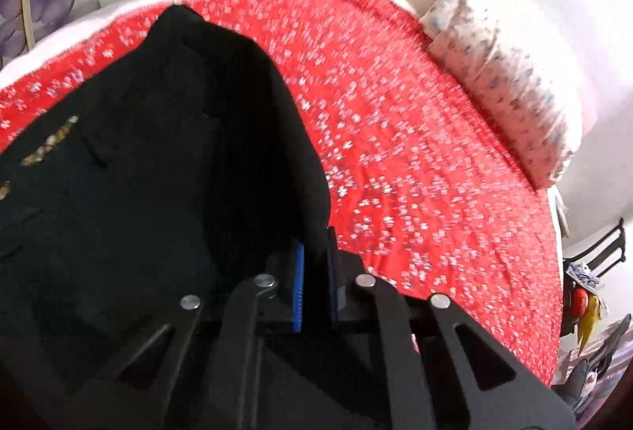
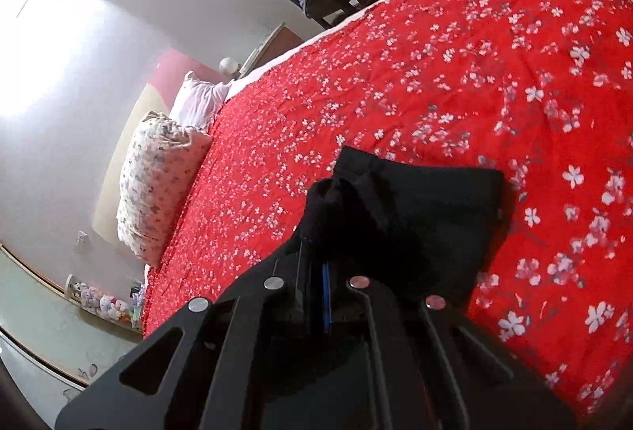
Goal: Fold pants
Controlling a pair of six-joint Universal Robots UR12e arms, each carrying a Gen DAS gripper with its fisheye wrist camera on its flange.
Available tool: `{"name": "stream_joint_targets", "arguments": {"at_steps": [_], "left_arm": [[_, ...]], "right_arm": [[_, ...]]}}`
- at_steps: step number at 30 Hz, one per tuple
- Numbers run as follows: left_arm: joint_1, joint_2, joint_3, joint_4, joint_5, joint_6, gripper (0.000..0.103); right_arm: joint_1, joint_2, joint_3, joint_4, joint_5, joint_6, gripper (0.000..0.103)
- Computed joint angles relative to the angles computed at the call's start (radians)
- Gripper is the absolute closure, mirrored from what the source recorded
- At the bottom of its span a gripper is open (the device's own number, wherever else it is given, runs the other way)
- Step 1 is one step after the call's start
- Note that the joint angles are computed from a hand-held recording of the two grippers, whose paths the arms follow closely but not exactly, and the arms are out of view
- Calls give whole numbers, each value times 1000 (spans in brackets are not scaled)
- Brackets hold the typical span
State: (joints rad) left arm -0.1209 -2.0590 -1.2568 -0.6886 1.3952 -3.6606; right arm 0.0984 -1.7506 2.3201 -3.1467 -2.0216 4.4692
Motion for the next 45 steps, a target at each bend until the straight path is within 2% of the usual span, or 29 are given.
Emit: {"name": "stream_joint_targets", "arguments": {"at_steps": [5,8,11,15,19,24,27,29,32,34,39,42,45], "left_arm": [[10,91,-118,146,-23,72,95],[38,188,-254,255,-86,69,95],[65,263,-362,322,-134,47,94],[84,372,-535,406,-117,73,94],[92,442,-651,451,-98,92,94],[114,468,-714,387,-115,52,94],[127,468,-739,420,-145,25,94],[133,468,-736,411,-163,22,93],[143,466,-729,410,-169,10,86],[166,465,-730,418,-224,-30,65],[220,444,-715,412,-398,-107,46],[242,432,-709,399,-458,-151,45],[261,424,-711,424,-479,-235,48]], "right_arm": [[-1,-1,0,-53,-21,-57,99],[-3,-5,4,-87,-30,-92,99],[-2,-10,6,-102,-47,-114,99],[-19,-30,27,-114,-36,-98,99],[-31,-47,46,-127,-33,-73,99],[-29,-57,50,-126,-38,-50,99],[-28,-63,52,-126,-40,-47,99],[-23,-63,49,-126,-44,-54,99],[-16,-63,43,-126,-51,-61,99],[-18,-64,45,-129,-45,-55,99],[-17,-68,43,-114,-38,-53,99],[-16,-65,38,-108,-35,-50,99],[-18,-65,38,-105,-30,-50,99]]}}
